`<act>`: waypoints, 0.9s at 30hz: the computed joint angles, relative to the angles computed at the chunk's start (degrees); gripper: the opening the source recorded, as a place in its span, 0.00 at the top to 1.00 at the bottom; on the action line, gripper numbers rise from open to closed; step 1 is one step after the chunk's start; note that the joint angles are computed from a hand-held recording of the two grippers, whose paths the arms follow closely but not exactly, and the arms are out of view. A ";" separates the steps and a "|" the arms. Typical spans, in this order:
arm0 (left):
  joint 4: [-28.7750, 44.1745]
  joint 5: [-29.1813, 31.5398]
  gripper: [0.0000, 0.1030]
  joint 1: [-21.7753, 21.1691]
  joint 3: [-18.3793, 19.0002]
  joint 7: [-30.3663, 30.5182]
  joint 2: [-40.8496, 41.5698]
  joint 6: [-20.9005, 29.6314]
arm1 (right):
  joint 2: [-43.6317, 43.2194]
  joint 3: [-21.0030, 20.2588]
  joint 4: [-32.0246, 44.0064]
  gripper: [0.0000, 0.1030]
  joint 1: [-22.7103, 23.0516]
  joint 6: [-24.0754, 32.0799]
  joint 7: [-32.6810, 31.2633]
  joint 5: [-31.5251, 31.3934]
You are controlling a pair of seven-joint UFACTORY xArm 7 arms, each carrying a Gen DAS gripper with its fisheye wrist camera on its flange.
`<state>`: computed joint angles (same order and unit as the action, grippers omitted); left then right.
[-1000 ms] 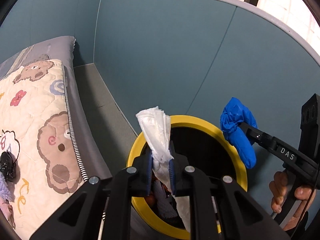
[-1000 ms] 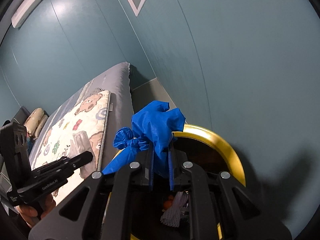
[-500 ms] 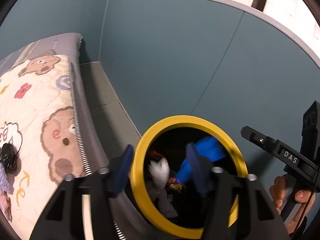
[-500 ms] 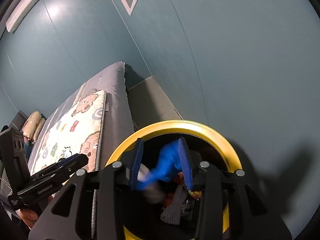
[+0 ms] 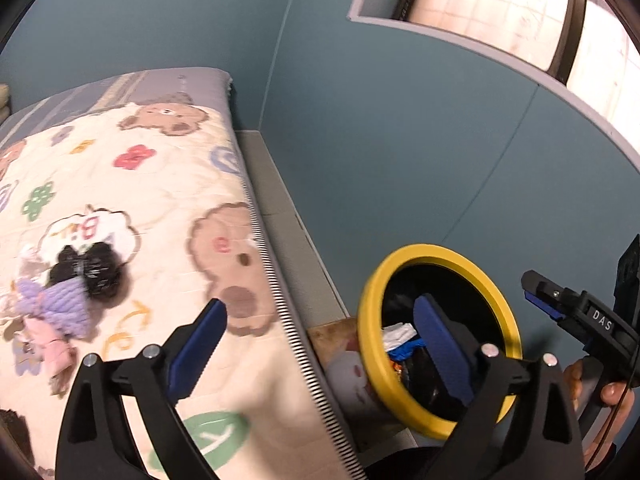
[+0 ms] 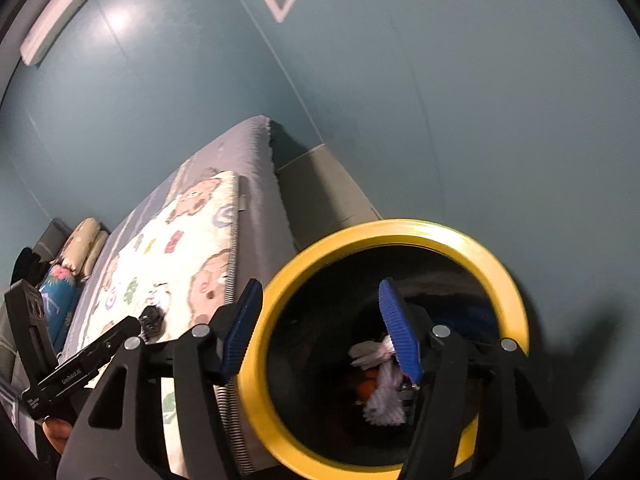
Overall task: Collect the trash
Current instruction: 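Move both open tools back over the remaining trash on the bed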
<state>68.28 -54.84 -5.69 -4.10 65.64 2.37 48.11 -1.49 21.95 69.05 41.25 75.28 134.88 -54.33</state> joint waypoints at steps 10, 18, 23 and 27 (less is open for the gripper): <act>-0.07 -4.17 0.08 4.93 4.49 6.15 -2.90 2.27 | 10.67 -3.49 14.86 0.33 4.20 -1.34 -8.98 -6.49; 3.14 -5.61 0.08 10.02 7.07 7.23 -0.80 3.46 | 23.11 -9.12 33.41 0.33 9.29 -4.70 -21.29 -8.68; 6.89 -5.17 0.08 14.07 7.73 6.67 2.55 3.09 | 31.96 -12.26 47.21 0.33 11.82 -6.18 -30.16 -7.04; 10.26 -4.85 0.08 17.46 7.71 6.05 5.70 2.46 | 41.29 -14.37 61.68 0.32 13.45 -6.69 -38.23 -4.05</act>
<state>78.54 -59.69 11.77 3.61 71.69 8.08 50.57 39.80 7.58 130.74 54.70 68.59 96.64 -58.38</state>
